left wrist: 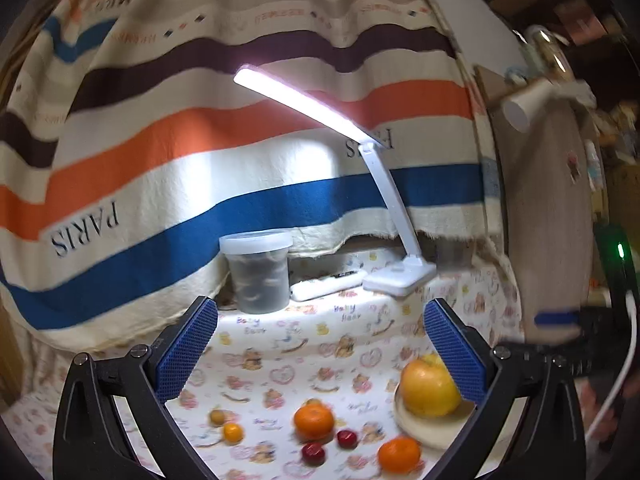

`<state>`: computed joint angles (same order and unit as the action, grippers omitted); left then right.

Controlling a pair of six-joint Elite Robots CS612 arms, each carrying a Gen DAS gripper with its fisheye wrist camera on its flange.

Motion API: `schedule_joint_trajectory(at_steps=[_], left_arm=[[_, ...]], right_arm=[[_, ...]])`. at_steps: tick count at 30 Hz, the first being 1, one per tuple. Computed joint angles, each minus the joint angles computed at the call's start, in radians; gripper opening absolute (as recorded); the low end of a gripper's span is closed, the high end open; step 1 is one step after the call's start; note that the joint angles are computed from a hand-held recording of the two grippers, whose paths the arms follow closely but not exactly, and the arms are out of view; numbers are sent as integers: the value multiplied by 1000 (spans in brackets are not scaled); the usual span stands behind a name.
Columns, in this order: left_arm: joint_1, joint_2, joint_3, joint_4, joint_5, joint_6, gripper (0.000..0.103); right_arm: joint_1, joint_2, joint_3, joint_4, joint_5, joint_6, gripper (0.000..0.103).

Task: Organize fruits
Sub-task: 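Withdraw both tools from the plate back over the table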

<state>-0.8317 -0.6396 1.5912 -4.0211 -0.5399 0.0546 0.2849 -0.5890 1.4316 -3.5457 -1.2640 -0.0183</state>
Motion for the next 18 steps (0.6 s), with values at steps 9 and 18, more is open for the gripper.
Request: schedule_joint_trajectory(at_steps=[9, 18], left_arm=[[-18, -32, 75, 58, 18, -143, 103], [-1, -92, 146, 318, -35, -355, 103]], right_arm=[[1, 4, 24, -87, -5, 82, 103], [40, 14, 36, -187, -237, 84, 103]])
